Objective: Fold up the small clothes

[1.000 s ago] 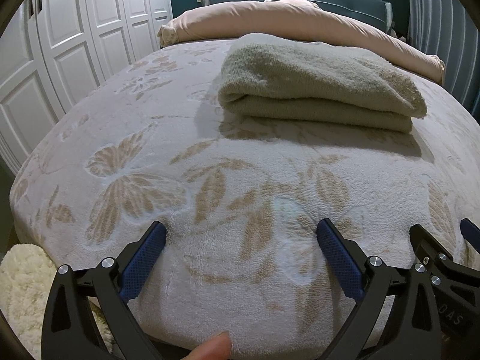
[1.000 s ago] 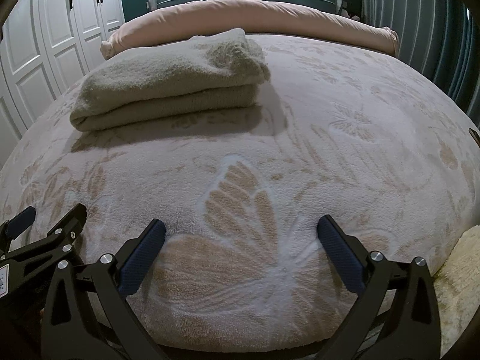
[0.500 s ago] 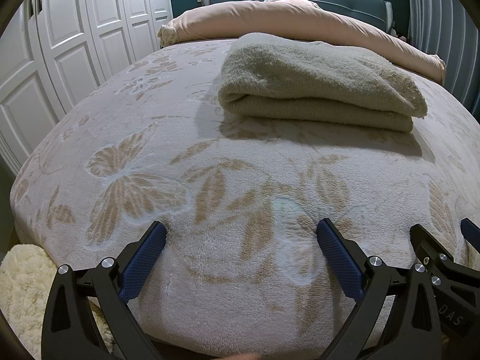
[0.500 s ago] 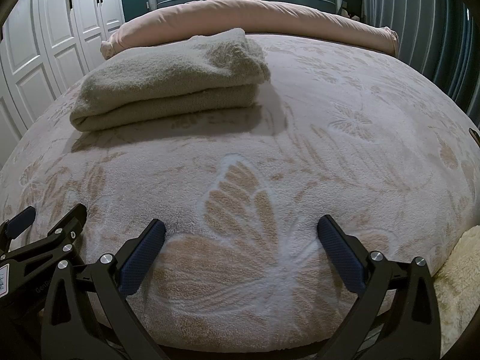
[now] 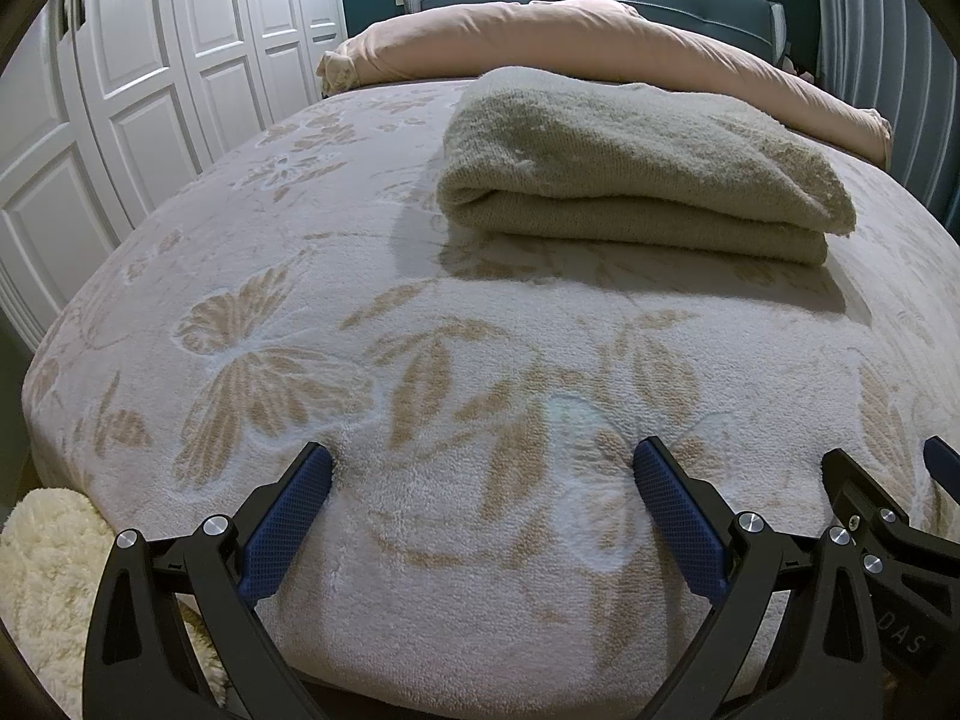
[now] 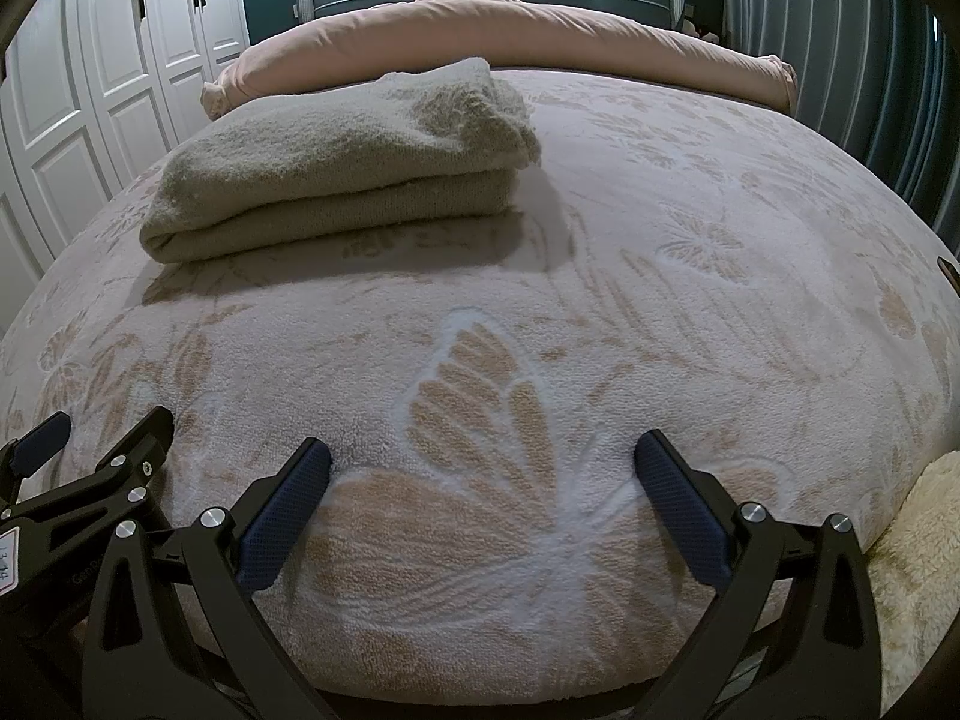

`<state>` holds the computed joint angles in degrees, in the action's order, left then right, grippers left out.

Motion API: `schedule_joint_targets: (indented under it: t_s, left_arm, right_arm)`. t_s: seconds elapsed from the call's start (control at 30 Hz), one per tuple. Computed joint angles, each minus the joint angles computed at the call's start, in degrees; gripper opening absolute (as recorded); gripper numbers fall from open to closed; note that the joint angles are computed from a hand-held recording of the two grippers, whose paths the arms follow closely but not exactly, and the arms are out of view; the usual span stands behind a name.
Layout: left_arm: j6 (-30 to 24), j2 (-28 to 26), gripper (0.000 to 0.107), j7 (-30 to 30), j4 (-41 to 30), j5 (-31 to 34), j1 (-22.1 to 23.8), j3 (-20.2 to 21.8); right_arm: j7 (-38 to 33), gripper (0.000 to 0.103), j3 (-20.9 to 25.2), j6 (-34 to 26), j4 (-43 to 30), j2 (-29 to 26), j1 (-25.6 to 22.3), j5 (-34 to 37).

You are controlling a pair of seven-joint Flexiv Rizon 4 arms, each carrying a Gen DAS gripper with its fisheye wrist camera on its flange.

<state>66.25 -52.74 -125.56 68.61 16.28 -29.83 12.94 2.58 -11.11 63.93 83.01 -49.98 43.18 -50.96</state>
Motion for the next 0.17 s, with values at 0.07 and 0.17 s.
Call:
schedule_joint_targets:
  t_s: [0.07, 0.17]
  left_arm:
    - [0.0, 0.0, 0.098, 0.0, 0.0, 0.0, 0.0, -0.1]
    - [0.0, 0.0, 0.098, 0.0, 0.0, 0.1, 0.0, 0.0]
  right_arm:
    - [0.0, 0.098, 0.0, -0.1, 0.0, 0.0, 0.0, 0.0]
    - [0.0, 0.098, 0.1, -0.1, 0.0, 0.0, 0.0, 0.0]
